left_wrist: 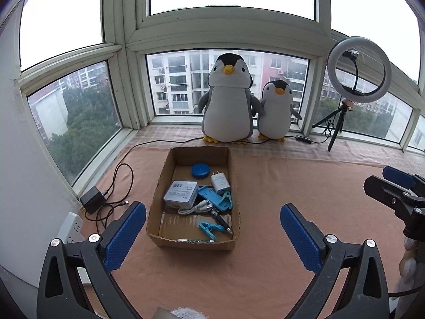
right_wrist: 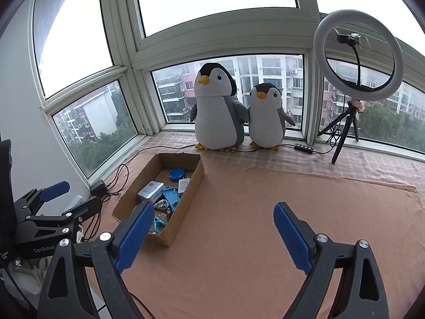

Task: Organize rigid objects

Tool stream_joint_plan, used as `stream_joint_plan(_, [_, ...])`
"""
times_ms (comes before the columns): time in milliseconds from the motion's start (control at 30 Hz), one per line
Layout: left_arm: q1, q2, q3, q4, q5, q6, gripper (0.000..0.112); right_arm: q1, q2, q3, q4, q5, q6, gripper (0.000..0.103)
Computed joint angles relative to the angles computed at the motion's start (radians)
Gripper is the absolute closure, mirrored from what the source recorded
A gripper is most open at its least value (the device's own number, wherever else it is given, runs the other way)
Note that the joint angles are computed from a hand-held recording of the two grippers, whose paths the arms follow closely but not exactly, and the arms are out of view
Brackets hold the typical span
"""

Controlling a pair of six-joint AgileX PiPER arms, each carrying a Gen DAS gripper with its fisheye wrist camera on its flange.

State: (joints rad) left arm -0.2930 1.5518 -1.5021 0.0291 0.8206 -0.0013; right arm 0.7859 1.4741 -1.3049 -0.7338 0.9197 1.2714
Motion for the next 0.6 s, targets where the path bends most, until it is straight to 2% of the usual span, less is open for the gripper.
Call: stream_joint_plan(600, [0.012,0.020,-0.012,0.016,0.002,-0.015,0.010,0.002,0.018,-0.009,0.022,-0.003,0.002,0.014])
